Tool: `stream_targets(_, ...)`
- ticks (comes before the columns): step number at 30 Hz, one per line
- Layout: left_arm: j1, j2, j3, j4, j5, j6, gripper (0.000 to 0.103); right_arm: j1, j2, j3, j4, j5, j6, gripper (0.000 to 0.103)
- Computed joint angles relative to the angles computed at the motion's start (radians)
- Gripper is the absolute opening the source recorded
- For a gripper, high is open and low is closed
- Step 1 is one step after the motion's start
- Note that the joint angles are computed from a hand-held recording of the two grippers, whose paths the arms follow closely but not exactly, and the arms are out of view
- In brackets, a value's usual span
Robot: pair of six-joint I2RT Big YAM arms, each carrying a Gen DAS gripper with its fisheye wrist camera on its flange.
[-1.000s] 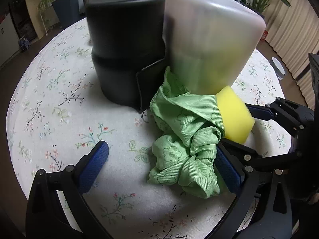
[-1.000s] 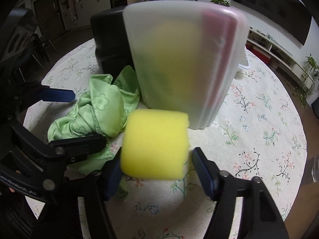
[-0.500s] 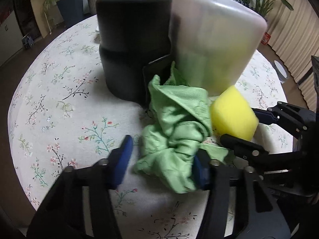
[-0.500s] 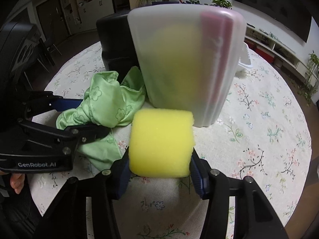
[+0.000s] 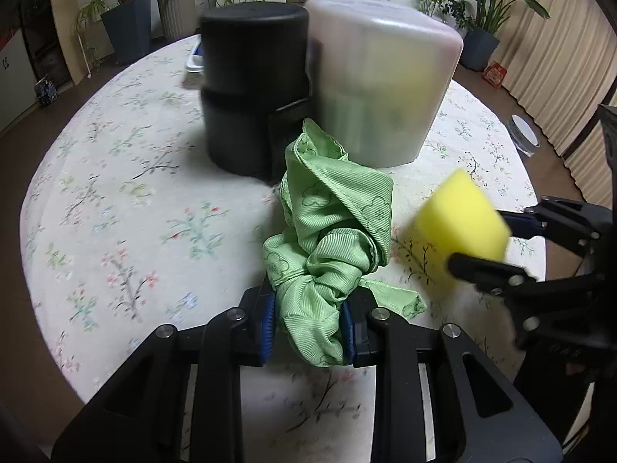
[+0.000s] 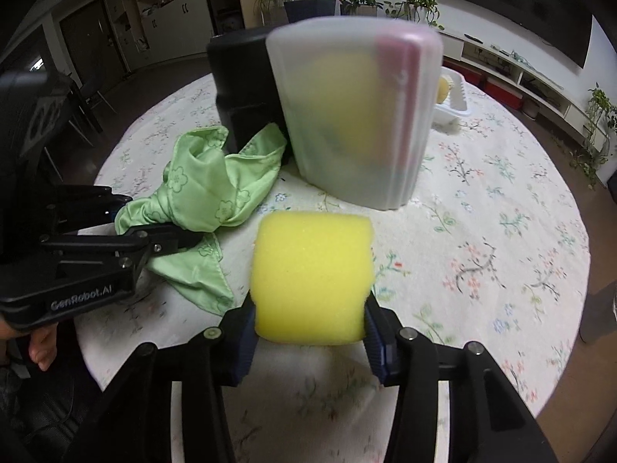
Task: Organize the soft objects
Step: 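Carry the cloth and sponge to the white tray and release them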
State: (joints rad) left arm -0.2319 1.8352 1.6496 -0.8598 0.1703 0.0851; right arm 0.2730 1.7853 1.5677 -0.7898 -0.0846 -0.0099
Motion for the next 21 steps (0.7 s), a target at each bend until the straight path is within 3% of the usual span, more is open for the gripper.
stream_targets(8,0.042,-0.074,-0.073,0.053,-0.020,0.004,0.025,-0.022,-0.080,-0.040,-0.021,0.001,0.006,0.050)
stream_targets(21,0.132,-0.023,0.066,0.018,-0.012,0.047,0.025,-0.118,-0.051,0.047,-0.076,0.013,0.013,0.050)
